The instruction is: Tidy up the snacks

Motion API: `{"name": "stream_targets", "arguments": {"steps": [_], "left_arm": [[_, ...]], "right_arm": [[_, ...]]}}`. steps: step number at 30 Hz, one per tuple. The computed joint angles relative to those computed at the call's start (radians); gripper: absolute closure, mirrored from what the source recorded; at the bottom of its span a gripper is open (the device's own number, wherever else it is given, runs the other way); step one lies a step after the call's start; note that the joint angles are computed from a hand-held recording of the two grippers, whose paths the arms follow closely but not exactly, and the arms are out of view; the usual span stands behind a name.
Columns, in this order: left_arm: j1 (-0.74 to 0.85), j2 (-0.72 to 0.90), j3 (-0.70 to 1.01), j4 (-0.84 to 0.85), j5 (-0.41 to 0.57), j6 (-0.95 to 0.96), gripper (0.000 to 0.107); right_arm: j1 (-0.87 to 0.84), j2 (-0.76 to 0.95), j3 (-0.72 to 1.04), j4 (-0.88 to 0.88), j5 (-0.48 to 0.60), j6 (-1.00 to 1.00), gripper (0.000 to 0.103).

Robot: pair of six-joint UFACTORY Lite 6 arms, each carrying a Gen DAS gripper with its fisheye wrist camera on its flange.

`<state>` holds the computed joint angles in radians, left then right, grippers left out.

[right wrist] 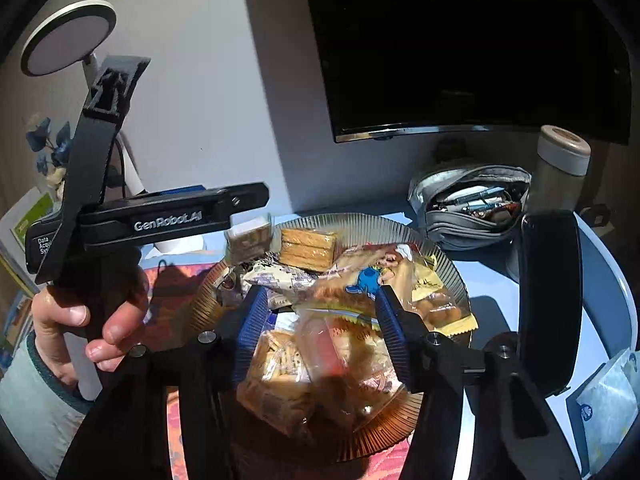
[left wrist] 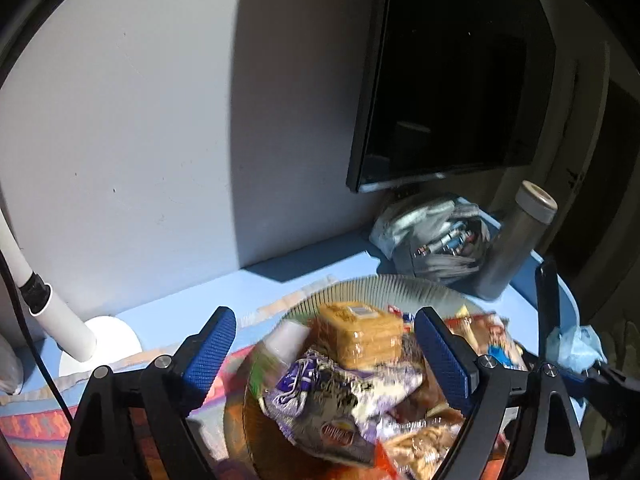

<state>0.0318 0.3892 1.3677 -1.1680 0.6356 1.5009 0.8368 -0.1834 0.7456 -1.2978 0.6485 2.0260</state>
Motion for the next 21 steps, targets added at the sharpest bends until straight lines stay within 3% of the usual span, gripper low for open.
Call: {"name": "stream_targets", "arguments": {"steps": [8,11,18,21], "left_arm": [[0.181,-0.149,-0.118,-0.011,0.124,0.063,0.018],[0.3,-0.242,-0.17,-0.002,0.214,0.101,0.018],[0.765,-0.449,-0.299,0.005,0.476,0.277,0.018],[0.978,-0.496,-0.358,-0.041,0.508,0.411,0.018]], "right_arm": [[0.082,-0.071,-0.024,0.063,0.064,-0.005,0.048],[0.135,-0.073,-0.007,0.078,0.093,-0.002,0.048],[0.326,0.059,0.157,0.089,0.186,0.007,0.046],[0.393,0.179,0.273,0.076,0.195,0.006,0.045]]}}
